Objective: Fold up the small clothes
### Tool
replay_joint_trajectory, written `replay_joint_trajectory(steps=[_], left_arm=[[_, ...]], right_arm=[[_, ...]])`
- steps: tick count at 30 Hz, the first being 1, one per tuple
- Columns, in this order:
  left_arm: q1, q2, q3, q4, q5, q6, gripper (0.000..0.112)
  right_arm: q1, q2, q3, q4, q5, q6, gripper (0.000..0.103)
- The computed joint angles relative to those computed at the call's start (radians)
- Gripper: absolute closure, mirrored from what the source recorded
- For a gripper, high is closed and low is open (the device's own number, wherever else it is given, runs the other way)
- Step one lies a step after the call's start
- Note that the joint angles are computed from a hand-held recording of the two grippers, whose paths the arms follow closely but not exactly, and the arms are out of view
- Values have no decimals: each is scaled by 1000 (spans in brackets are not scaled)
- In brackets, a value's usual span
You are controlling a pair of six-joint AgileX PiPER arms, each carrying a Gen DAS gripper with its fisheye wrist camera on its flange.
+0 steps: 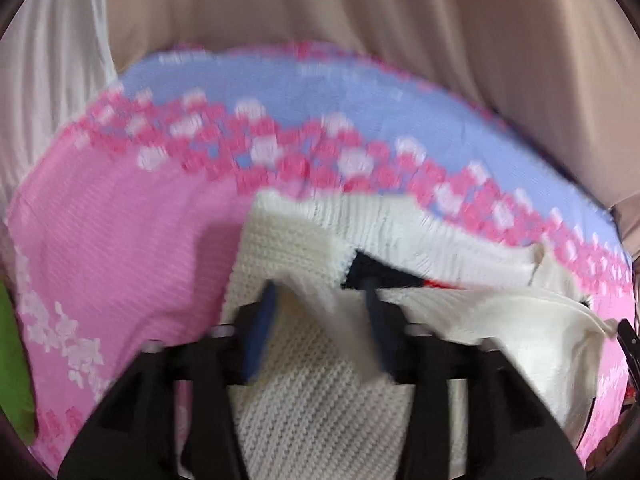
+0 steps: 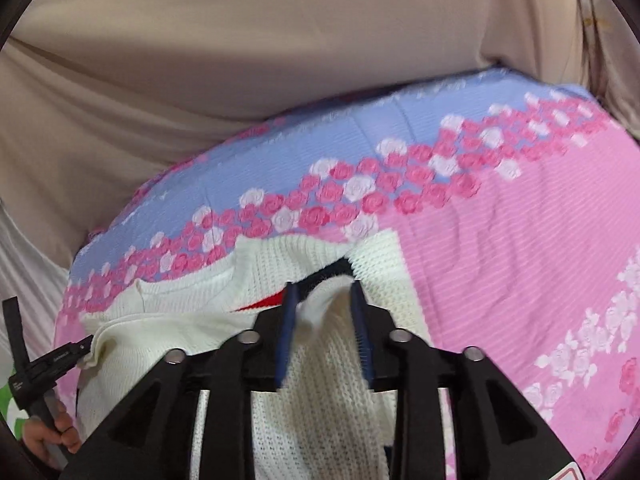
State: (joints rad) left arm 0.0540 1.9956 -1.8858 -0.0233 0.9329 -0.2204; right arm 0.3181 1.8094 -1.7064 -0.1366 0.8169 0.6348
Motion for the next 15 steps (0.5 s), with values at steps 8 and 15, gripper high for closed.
replay_joint_trajectory(steps=[8, 15], left_arm=[[-35, 40, -14, 78, 5, -10, 39], [31, 131, -142, -59, 90, -24, 104]], right_arm=[[34, 39, -22, -35, 43, -96, 49], [-22, 183, -160, 79, 100, -170, 94]])
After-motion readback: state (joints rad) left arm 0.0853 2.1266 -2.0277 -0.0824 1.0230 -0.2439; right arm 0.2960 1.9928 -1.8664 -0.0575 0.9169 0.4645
